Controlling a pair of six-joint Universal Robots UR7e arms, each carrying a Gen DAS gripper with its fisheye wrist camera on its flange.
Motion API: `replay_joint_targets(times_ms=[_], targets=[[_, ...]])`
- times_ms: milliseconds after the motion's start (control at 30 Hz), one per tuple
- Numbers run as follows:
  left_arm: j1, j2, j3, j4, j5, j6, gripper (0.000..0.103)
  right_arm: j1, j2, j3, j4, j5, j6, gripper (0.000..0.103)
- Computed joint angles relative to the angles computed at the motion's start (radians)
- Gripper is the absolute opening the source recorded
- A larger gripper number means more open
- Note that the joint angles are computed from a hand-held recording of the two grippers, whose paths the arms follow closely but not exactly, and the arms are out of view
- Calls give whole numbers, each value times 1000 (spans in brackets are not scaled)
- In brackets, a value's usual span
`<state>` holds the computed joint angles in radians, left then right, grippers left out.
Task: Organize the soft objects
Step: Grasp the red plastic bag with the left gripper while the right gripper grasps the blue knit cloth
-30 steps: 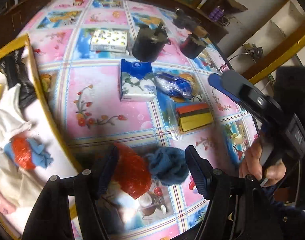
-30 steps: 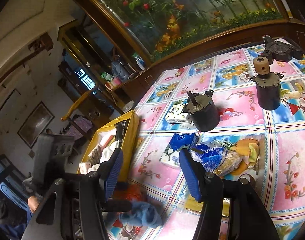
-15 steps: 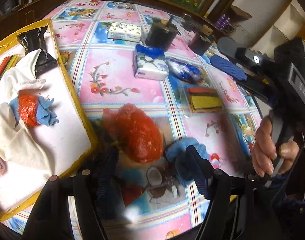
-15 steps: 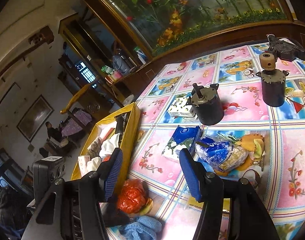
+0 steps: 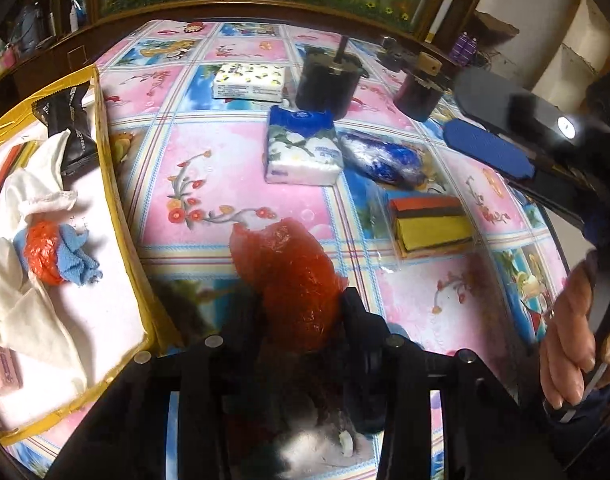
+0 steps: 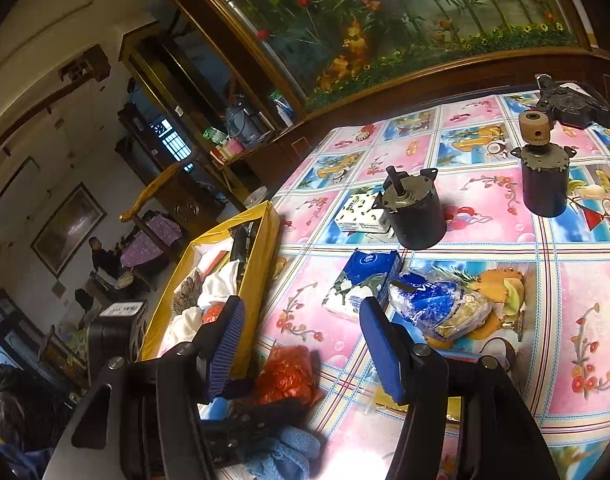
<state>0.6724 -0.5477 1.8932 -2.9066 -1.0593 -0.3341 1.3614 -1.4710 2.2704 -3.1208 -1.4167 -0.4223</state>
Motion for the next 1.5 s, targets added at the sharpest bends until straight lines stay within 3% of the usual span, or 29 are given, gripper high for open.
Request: replay_joint_targets(times_ms=[167,267,367,467,533,633,700,800,833,867,900,1067,1233,1500], targets=[[6,6,5,-60,-7,11,36,-5,-13,5,5,-8,-18,66],[-1,-25,46,-130,8,11,36,1,-18,-4,52,-31,-37,75],[-2,-63,79,-182,27,5,37,27,-10,-15,127,-75,-97,76],[-1,-88,102,-213,47,1,37,81,4,-17,209,-173,-221,76],[6,-99,113,-223,44,-4,37,116,5,8,203,-239,-335,76],[13,-105,120,-224,41,-9,37,130,-23,36,282,-253,-476,76],[15,-104,121,-222,35,-8,37,143,-10,50,262,-291,-509,76],[12,-99,123,-229,30,0,37,152,34,43,245,-374,-486,75],[11,-98,124,-234,27,3,37,152,48,38,249,-400,-477,70],[10,-96,123,-238,23,6,37,156,64,31,252,-420,-467,51],[9,-95,126,-243,22,5,37,155,67,29,245,-423,-459,48],[8,-84,125,-259,15,12,37,126,36,53,124,-330,-451,46],[-3,-66,121,-285,20,25,37,104,64,43,-69,-334,-344,46],[-30,-23,104,-297,39,58,37,103,83,37,-177,-319,-273,46]])
